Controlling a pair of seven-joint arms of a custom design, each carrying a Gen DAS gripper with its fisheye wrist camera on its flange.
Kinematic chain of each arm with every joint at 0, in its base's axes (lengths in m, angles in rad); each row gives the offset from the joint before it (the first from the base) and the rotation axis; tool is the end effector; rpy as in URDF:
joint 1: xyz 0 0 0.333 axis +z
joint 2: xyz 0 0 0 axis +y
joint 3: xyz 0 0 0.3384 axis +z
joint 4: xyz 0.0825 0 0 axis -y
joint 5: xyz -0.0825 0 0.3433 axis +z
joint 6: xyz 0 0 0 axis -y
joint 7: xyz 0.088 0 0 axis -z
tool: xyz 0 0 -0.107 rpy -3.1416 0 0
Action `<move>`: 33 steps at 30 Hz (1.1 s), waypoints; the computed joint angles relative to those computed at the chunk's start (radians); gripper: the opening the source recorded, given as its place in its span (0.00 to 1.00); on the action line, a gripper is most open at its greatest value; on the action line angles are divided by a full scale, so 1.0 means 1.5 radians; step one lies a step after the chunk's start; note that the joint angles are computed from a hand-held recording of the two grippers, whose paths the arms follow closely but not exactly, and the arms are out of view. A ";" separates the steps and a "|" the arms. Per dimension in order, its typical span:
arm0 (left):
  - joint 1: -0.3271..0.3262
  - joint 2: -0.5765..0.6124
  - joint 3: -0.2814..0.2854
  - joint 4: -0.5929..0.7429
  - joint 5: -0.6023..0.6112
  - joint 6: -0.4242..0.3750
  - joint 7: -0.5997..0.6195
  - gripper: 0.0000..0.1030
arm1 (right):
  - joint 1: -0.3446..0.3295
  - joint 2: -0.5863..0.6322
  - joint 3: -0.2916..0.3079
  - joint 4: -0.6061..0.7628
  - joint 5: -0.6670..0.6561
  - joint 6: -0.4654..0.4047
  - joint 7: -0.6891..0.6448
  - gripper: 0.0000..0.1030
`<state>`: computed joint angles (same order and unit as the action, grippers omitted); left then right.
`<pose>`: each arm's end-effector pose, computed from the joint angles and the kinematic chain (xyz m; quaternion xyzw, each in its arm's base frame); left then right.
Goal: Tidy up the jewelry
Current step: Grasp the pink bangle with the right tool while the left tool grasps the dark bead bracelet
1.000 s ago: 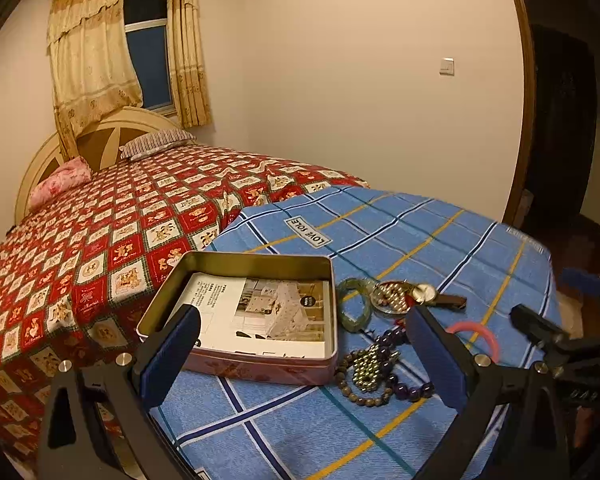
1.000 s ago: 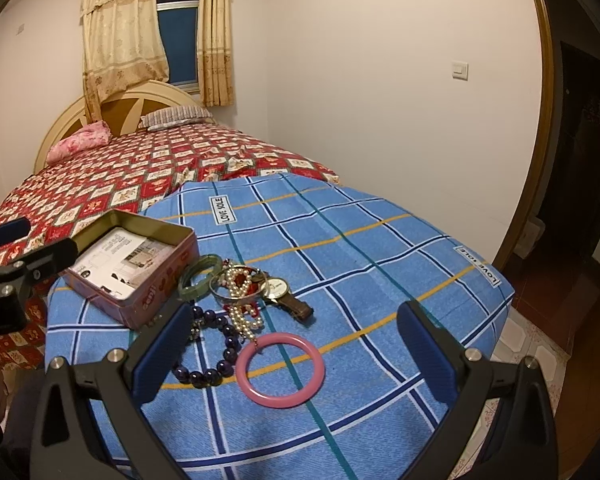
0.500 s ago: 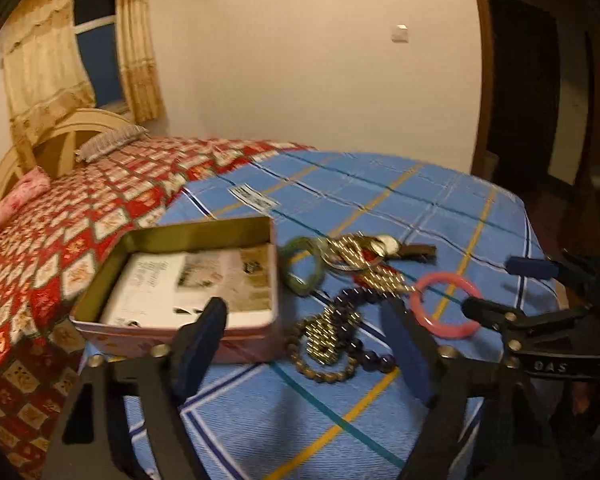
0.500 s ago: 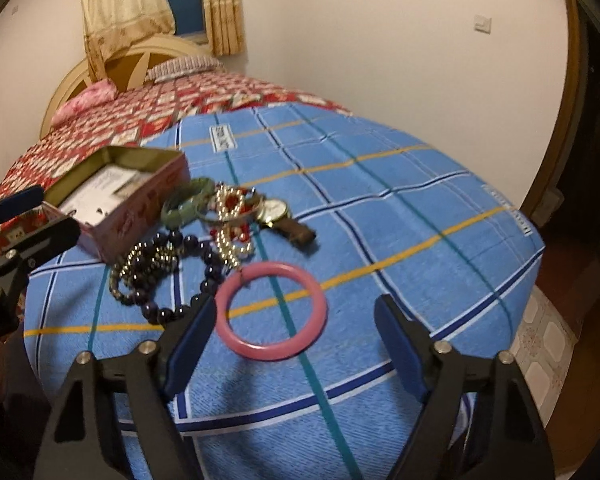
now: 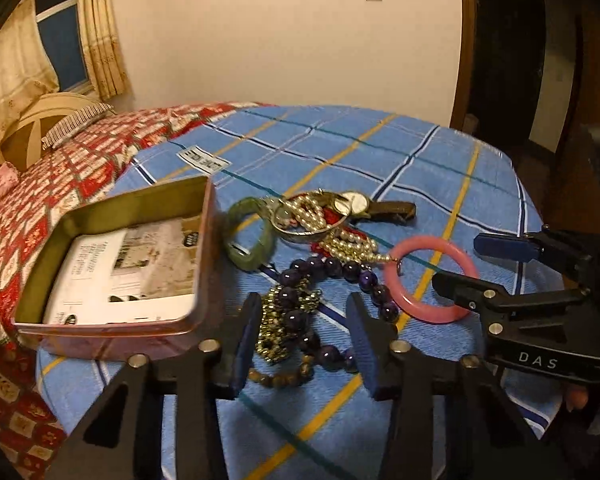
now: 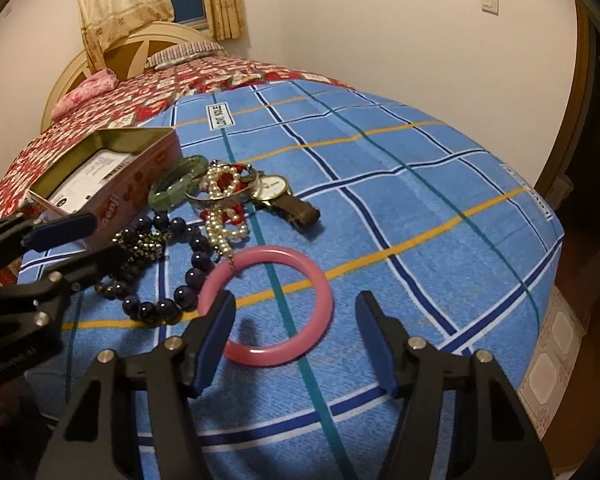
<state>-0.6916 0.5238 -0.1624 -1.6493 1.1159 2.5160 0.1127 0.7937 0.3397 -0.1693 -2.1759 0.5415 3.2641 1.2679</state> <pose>0.4592 -0.5098 0.3874 -0.5919 0.7099 -0.2733 0.2665 0.4999 0.3060 0.3733 -0.7753 0.5162 -0.1758 0.3186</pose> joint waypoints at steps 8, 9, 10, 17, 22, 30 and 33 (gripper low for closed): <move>0.004 -0.024 0.009 -0.032 0.014 0.040 -0.047 0.13 | -0.076 0.001 0.067 0.006 -0.020 -0.023 0.003 0.15; 0.005 -0.032 0.009 -0.038 0.022 0.043 -0.057 0.12 | -0.091 -0.002 0.083 0.002 -0.018 -0.018 -0.001 0.14; 0.004 -0.041 0.010 -0.047 0.037 0.046 -0.075 0.12 | -0.102 -0.005 0.095 -0.002 -0.016 -0.014 -0.007 0.14; 0.005 -0.086 -0.003 -0.067 0.126 0.039 -0.145 0.12 | -0.159 -0.024 0.169 -0.016 0.006 0.014 -0.045 0.12; 0.016 -0.106 -0.014 -0.076 0.176 0.046 -0.184 0.00 | -0.227 -0.033 0.246 -0.022 0.025 0.045 -0.065 0.12; 0.033 -0.107 -0.035 -0.073 0.160 0.045 -0.159 0.00 | -0.261 -0.031 0.286 -0.018 0.030 0.050 -0.075 0.12; 0.031 -0.103 -0.034 -0.078 0.163 0.055 -0.156 0.00 | -0.267 -0.031 0.293 -0.019 0.032 0.053 -0.076 0.12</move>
